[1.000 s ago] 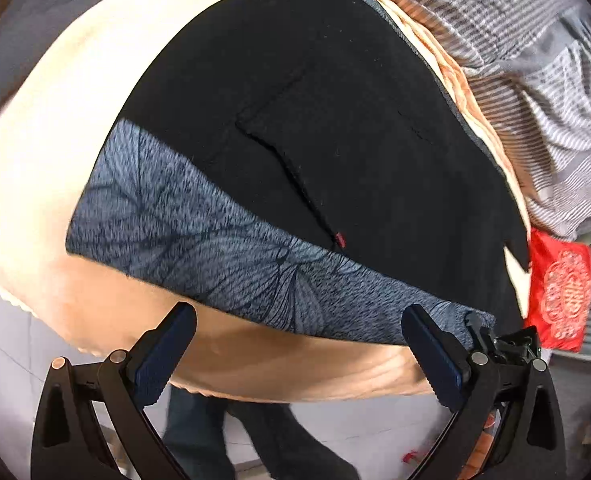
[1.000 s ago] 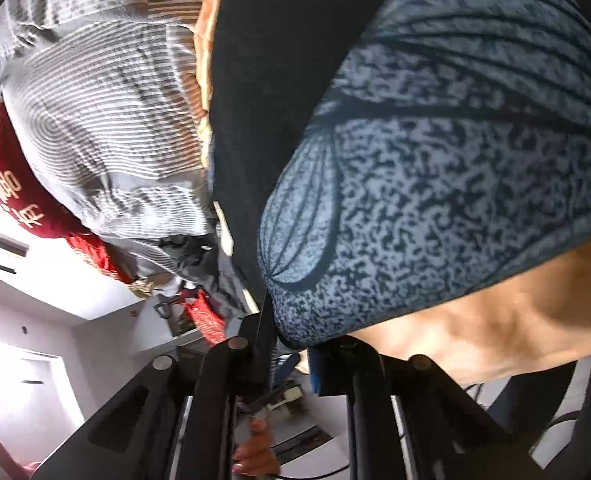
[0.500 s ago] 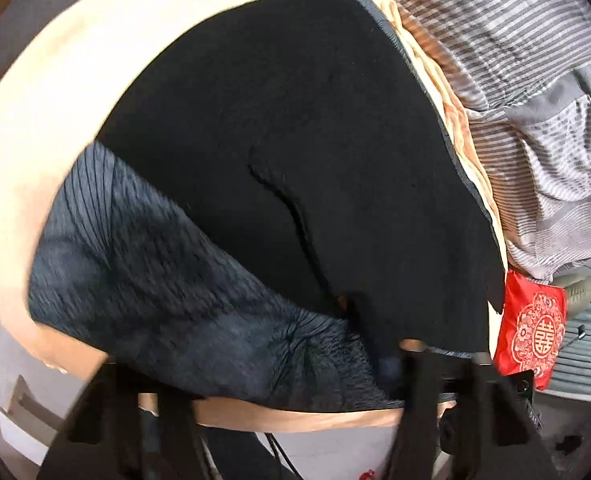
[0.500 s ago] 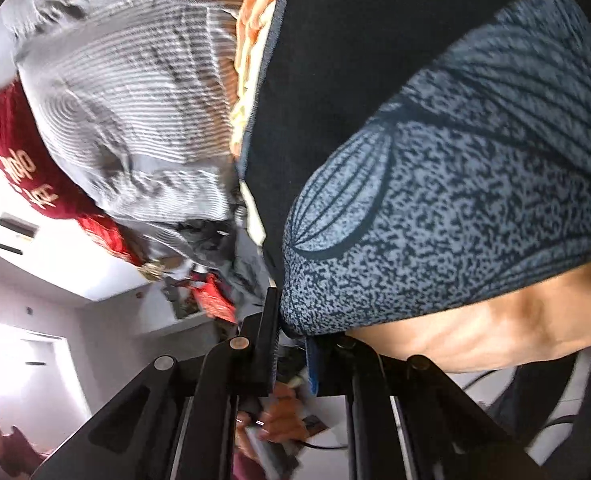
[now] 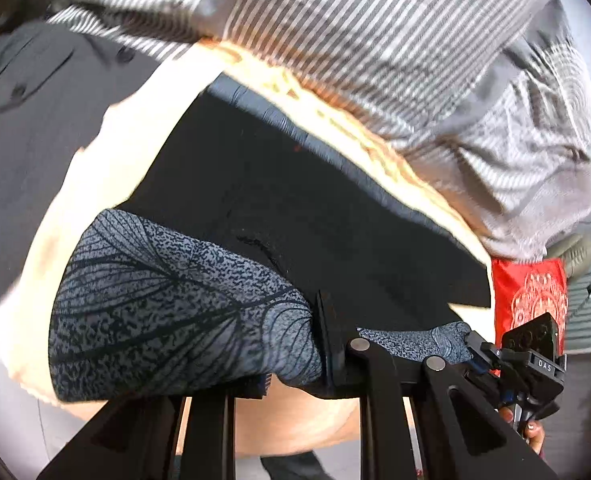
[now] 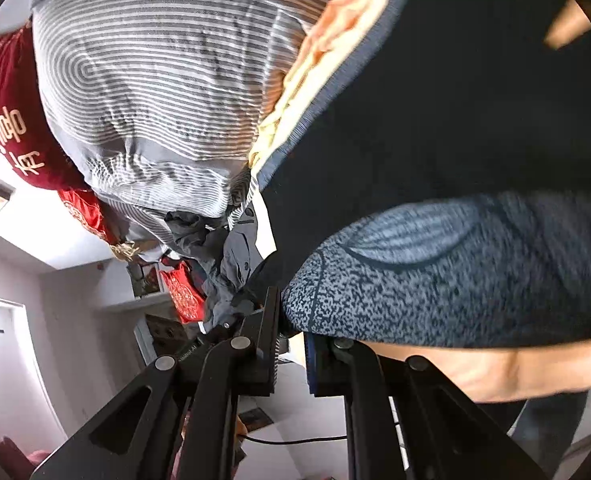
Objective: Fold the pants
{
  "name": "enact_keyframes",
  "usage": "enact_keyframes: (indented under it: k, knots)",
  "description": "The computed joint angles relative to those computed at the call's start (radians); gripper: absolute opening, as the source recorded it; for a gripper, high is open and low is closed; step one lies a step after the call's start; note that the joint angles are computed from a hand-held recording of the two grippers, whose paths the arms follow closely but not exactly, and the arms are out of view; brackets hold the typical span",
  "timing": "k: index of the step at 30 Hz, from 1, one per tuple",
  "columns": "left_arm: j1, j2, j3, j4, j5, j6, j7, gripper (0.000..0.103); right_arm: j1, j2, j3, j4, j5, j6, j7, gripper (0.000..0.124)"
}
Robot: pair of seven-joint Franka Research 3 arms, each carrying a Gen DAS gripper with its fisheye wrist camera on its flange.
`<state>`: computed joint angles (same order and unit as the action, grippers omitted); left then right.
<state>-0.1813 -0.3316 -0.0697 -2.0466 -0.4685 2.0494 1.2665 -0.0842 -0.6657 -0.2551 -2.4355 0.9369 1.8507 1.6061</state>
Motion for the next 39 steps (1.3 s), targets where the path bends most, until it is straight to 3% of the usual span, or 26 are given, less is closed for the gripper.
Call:
enact_keyframes:
  k: [5,13,15,18,19,20,22,24,26,31,33,35,36,39]
  knots:
    - [0.028,0.185,-0.025,0.134,0.029,0.049,-0.07,0.02,0.046,0.285,-0.028,0.211,0.052,-0.057,-0.062,0.011]
    - [0.044,0.442,-0.099,0.298,0.272,0.148,-0.191,0.02,-0.016,0.691,0.06,0.544,-0.017,-0.096,-0.17,0.014]
    - [0.038,0.485,-0.107,0.33,0.344,0.149,-0.231,0.027,-0.036,0.757,0.088,0.595,-0.037,-0.098,-0.207,0.015]
    - [0.045,0.498,-0.117,0.331,0.357,0.173,-0.254,0.036,-0.061,0.813,0.118,0.625,-0.058,-0.096,-0.248,0.015]
    - [0.048,0.497,-0.119,0.331,0.355,0.173,-0.258,0.041,-0.069,0.82,0.125,0.624,-0.057,-0.098,-0.253,0.016]
    - [0.049,0.488,-0.121,0.329,0.359,0.174,-0.269,0.055,-0.076,0.832,0.131,0.631,-0.053,-0.105,-0.252,0.017]
    - [0.038,0.453,-0.116,0.315,0.429,0.175,-0.326,0.075,-0.089,0.838,0.141,0.636,-0.038,-0.117,-0.254,0.026]
    - [0.032,0.408,-0.115,0.294,0.488,0.174,-0.363,0.079,-0.102,0.834,0.149,0.647,0.001,-0.141,-0.284,0.069]
    - [0.027,0.388,-0.118,0.3,0.521,0.129,-0.365,0.079,-0.111,0.821,0.151,0.664,0.024,-0.166,-0.314,0.082]
    - [-0.011,0.441,-0.14,0.364,0.654,0.002,-0.289,0.079,-0.085,0.724,0.146,0.677,-0.076,-0.141,-0.371,0.078]
    - [-0.023,0.473,-0.142,0.376,0.666,-0.002,-0.299,0.079,-0.065,0.699,0.147,0.671,-0.16,-0.146,-0.383,0.051]
    - [-0.032,0.495,-0.138,0.383,0.679,-0.019,-0.335,0.079,-0.04,0.69,0.154,0.657,-0.25,-0.145,-0.386,0.037]
    - [-0.038,0.509,-0.136,0.386,0.693,-0.031,-0.364,0.079,-0.03,0.69,0.157,0.645,-0.273,-0.146,-0.385,0.031]
    - [-0.054,0.51,-0.135,0.366,0.75,-0.018,-0.393,0.08,-0.015,0.696,0.154,0.618,-0.335,-0.139,-0.368,0.03]
